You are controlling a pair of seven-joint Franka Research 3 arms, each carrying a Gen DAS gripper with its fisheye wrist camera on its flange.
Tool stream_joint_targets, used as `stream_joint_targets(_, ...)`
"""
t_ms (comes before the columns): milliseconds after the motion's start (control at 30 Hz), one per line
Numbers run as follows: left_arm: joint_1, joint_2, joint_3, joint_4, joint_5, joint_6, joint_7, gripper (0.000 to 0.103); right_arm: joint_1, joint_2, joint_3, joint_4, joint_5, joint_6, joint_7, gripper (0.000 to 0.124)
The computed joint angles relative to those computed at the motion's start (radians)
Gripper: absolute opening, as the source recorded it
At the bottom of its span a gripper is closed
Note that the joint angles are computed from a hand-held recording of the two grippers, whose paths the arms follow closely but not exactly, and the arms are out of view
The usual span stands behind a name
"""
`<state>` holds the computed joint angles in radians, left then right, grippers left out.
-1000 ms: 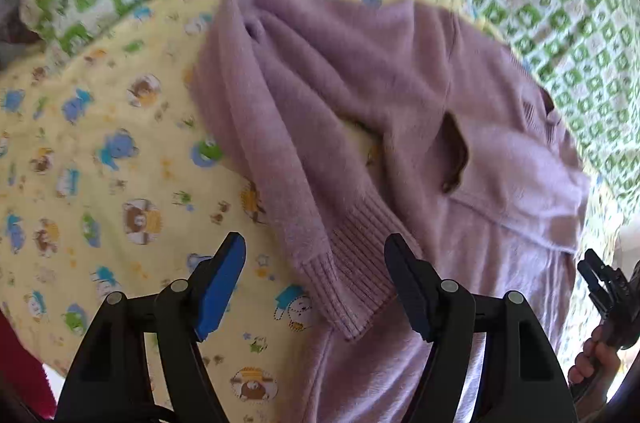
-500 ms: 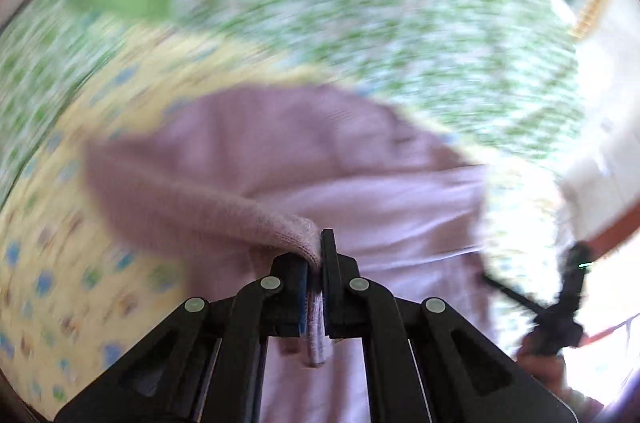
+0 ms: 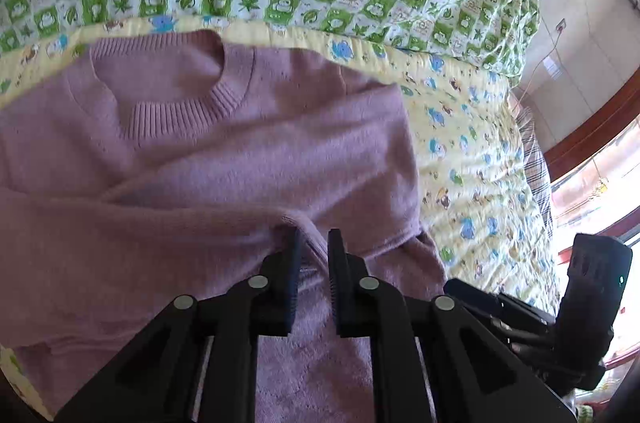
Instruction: Fold small clothes
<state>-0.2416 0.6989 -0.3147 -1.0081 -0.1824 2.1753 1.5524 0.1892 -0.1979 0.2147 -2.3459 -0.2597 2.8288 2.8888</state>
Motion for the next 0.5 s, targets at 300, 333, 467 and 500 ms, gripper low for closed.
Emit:
stream_joint_targets(300,0.138,-0.390,0.040,-0.552,-0.069,0.221,0.080,0.053,0.016,0.076,-0.027,0.055,0.009,0.042,-0.115,0.051)
stream_joint_targets(333,0.140,-0.424,0.067,-0.606,-0.030,0.238,0.061,0.053,0.025,0.095,-0.034,0.077,0.007,0.034,-0.143,0.051)
stream_joint_targets(467,0.151,-0.472,0.140,-0.701,0.128,0.221,-0.034,0.053,0.072,0.205,-0.067,0.232,-0.056,-0.070,-0.300,0.068)
stream_joint_targets(500,0.159,-0.481,0.149,-0.725,0.151,0.232,-0.045,0.053,0.085,0.227,-0.078,0.263,-0.072,-0.095,-0.334,0.070)
